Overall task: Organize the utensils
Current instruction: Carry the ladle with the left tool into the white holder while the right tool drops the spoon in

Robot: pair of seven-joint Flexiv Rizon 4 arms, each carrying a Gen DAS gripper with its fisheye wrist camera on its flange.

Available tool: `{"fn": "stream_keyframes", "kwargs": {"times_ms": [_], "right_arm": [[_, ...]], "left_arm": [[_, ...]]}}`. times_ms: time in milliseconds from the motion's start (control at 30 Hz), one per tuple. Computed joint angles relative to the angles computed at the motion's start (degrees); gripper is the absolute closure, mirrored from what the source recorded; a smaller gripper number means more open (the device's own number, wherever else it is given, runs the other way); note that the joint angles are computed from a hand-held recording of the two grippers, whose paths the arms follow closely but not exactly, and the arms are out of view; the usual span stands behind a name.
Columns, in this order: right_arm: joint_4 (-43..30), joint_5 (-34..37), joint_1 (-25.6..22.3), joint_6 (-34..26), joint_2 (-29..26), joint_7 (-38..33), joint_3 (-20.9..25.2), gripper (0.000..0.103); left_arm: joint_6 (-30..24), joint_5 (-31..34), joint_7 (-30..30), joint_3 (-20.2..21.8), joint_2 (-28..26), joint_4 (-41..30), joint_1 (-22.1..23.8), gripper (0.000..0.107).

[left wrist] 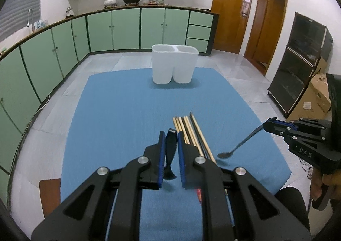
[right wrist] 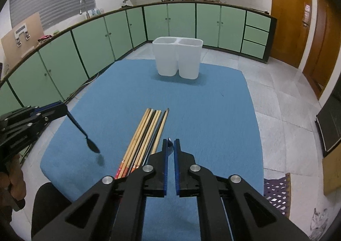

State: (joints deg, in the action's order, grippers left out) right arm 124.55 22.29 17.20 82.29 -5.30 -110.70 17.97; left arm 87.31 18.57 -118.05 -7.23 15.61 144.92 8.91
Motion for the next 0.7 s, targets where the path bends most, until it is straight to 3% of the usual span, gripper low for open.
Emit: {"fn": "stream_keyframes", "kwargs": {"times_ms": [367, 533, 700], "right_arm": [[-2.7, -2.3, 0.8, -2.3, 1.2, -0.3, -1.3, 0.101], [-7.5, -4.1, 0.8, -4.5, -0.2, 0.3, -2.5, 0.101], [-16.4, -8.0, 0.8, -6.6, -4.3, 3.4, -3.3, 0.101]], "left_arm": [[1.7, -9.0, 11.1, 6.1, -3.1, -2.8, -6.8, 0.096], [1.4, -13.1, 16.9, 7.0, -5.6, -7.5, -7.5, 0.096], [-0.8, -13.3, 18.9, 6.3, -9.1, -15.6, -6.2, 0.096]]}}
